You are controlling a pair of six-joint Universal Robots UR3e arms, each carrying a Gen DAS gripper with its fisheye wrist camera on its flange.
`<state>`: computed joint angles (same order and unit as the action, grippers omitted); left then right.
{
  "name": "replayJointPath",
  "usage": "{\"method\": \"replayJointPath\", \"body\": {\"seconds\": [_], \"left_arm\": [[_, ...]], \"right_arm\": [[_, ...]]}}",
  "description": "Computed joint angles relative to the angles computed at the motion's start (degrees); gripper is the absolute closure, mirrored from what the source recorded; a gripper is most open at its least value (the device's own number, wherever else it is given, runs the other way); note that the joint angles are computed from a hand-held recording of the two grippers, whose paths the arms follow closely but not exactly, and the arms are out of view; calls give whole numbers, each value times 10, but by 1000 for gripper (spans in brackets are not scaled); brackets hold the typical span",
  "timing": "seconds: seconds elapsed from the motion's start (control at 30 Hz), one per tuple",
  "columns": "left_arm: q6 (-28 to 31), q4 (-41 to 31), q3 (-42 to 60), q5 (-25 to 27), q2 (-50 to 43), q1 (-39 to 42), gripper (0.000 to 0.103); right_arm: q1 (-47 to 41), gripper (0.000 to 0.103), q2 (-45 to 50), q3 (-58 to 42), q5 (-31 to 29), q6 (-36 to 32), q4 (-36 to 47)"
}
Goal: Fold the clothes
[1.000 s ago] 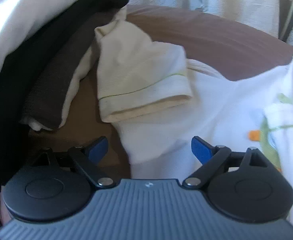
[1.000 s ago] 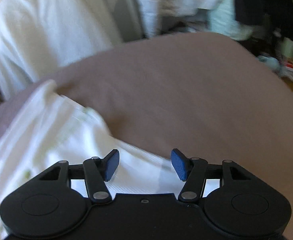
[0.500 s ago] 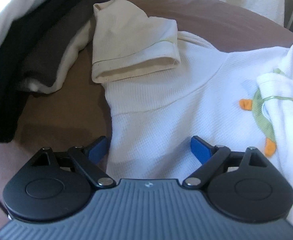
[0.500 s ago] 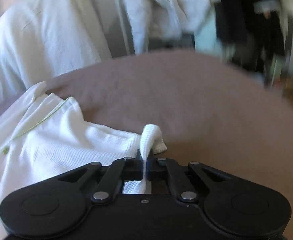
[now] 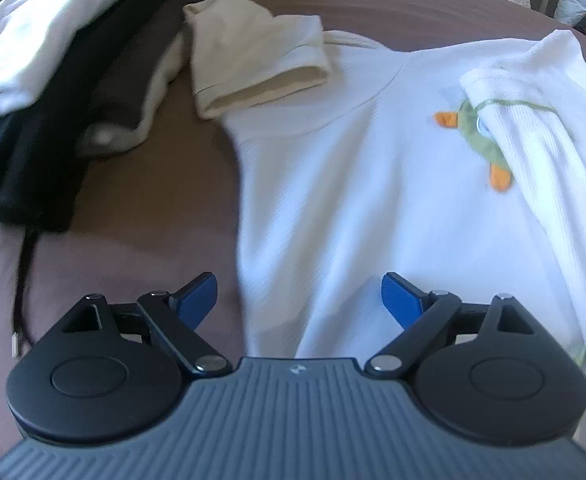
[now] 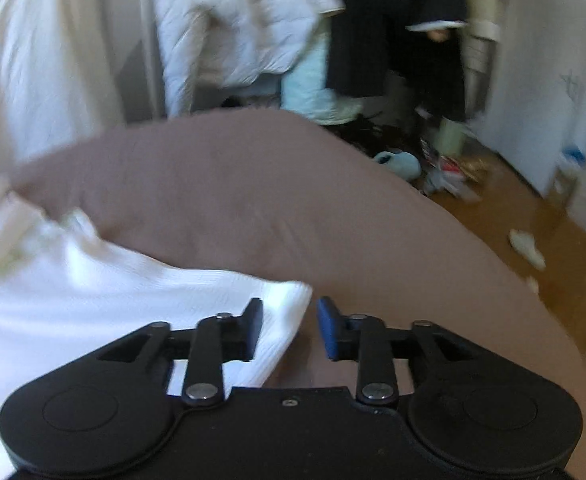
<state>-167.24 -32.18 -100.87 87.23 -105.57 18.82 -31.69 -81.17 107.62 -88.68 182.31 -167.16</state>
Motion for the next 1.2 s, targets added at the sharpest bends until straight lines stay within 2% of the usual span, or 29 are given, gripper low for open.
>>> {"method": "replayJointPath", "body": {"seconds": [0.17,0.2,0.27,0.3,0.37,0.4,0.43,0.53,0.6,0.67,0.77,0.83,0.9,0.93,0.97,1.0,1.1,1.2], "left_arm": [[29,-19,-84,-68,104,45,13],[38,-27,-100,-79,122,51,13],[53,-50,-122,-75,150,56,13],[58,-73,-128,-62,162,56,13],[66,-135,-132,-28,182,56,13],[83,-155,-144,-35,199,67,13],[111,-168,-168,-59,228,89,13],[196,-195,-245,-115,324,166,12],[257,-214,-297,-164,397,235,12],[306,-268,-317,-206,460,301,12],[388,-392,-286,-281,535,388,12],[494,-579,-220,-360,575,491,12],[655,-819,-131,-426,578,609,12],[718,-908,-91,-438,565,652,11],[750,-949,-70,-438,553,677,10],[751,-942,-68,-436,543,681,10],[660,-784,-115,-415,500,617,10],[585,-636,-185,-399,477,587,10]], "right_arm": [[-36,51,-263,183,246,-19,117],[-26,50,-294,195,273,-28,149],[17,50,-324,180,286,-27,238],[42,50,-328,181,292,-20,253],[89,50,-310,138,314,-39,320],[120,50,-290,121,318,-31,323],[145,50,-269,100,325,-31,326],[249,49,-202,15,275,18,312],[299,48,-161,-48,248,31,332],[336,48,-141,-106,226,48,380],[404,48,-92,-211,171,67,443],[443,48,-59,-285,126,81,488],[472,48,-24,-371,96,105,545],[483,48,-15,-401,84,129,562],[486,48,-5,-436,84,142,587],[491,48,2,-464,82,147,606],[517,47,58,-618,60,185,712],[557,47,156,-798,-20,226,794]]}}
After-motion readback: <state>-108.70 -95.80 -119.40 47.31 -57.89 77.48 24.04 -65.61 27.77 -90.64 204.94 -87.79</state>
